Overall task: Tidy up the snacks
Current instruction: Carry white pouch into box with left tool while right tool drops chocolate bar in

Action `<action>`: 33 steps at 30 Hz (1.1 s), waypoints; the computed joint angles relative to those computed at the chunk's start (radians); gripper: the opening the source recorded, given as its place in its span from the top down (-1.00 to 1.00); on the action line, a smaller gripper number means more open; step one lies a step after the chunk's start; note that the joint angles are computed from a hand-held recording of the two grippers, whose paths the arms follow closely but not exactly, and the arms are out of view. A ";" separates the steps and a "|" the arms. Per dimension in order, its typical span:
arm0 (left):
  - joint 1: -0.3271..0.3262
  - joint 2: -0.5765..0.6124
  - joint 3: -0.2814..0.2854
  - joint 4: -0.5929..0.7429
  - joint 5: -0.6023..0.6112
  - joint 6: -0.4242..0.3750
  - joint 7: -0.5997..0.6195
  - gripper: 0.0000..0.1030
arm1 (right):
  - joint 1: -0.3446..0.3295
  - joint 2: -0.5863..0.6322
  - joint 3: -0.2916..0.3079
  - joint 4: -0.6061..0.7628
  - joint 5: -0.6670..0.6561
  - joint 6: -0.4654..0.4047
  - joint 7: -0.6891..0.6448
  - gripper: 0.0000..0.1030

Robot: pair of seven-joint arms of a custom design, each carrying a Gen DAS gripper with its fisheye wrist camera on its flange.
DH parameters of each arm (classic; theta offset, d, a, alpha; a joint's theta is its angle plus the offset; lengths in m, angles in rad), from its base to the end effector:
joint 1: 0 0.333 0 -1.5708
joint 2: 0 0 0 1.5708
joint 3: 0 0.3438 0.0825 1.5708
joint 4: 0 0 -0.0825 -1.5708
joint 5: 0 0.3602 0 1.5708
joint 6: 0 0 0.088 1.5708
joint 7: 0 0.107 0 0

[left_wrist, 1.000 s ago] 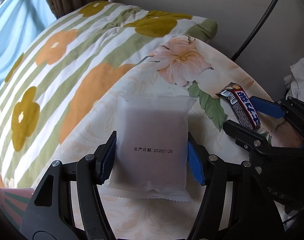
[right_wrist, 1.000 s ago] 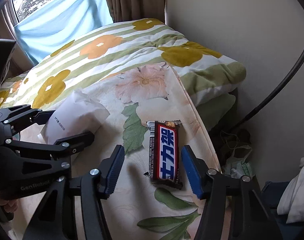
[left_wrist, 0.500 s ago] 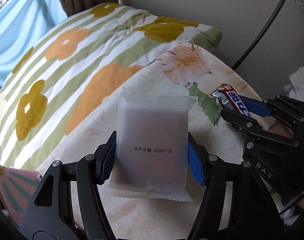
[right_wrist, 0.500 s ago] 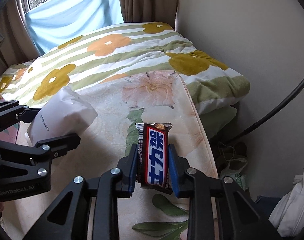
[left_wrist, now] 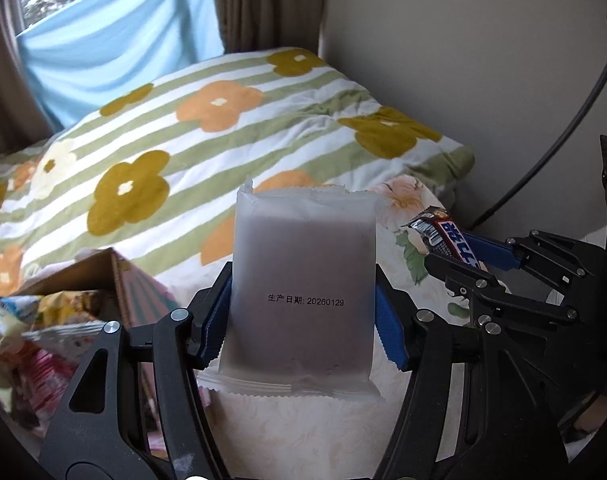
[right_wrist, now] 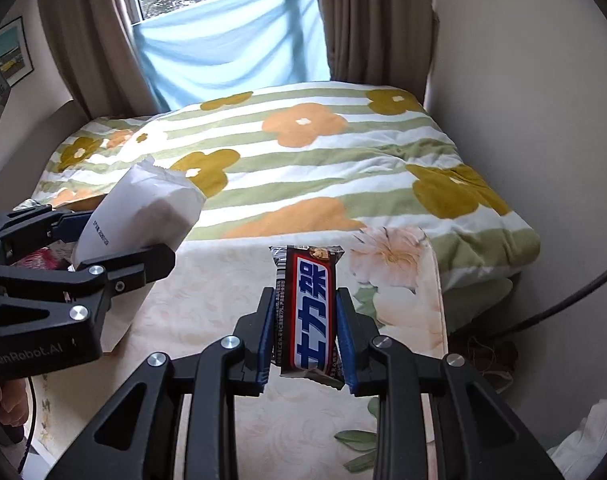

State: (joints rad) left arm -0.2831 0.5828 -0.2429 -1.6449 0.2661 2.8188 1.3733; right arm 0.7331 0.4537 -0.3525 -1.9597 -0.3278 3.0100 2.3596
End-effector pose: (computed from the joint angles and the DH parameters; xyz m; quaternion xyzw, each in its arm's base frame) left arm 0.6378 -0.3441 0.3899 -0.4970 0.8135 -0.2662 0.1426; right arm 0.5888 0.2895 0.3624 -0.6647 0.6742 -0.1915 0.2587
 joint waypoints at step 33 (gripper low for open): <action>0.503 -0.277 -0.192 -0.406 -0.212 0.278 0.164 -0.99 | 0.049 0.266 0.186 0.614 0.210 -0.264 -0.227 0.50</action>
State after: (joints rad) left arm 0.2196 0.3057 -0.4350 -2.0512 0.0540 3.0972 1.5372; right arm 0.7819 0.7197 -0.1664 -1.3457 -0.1173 2.7462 2.1322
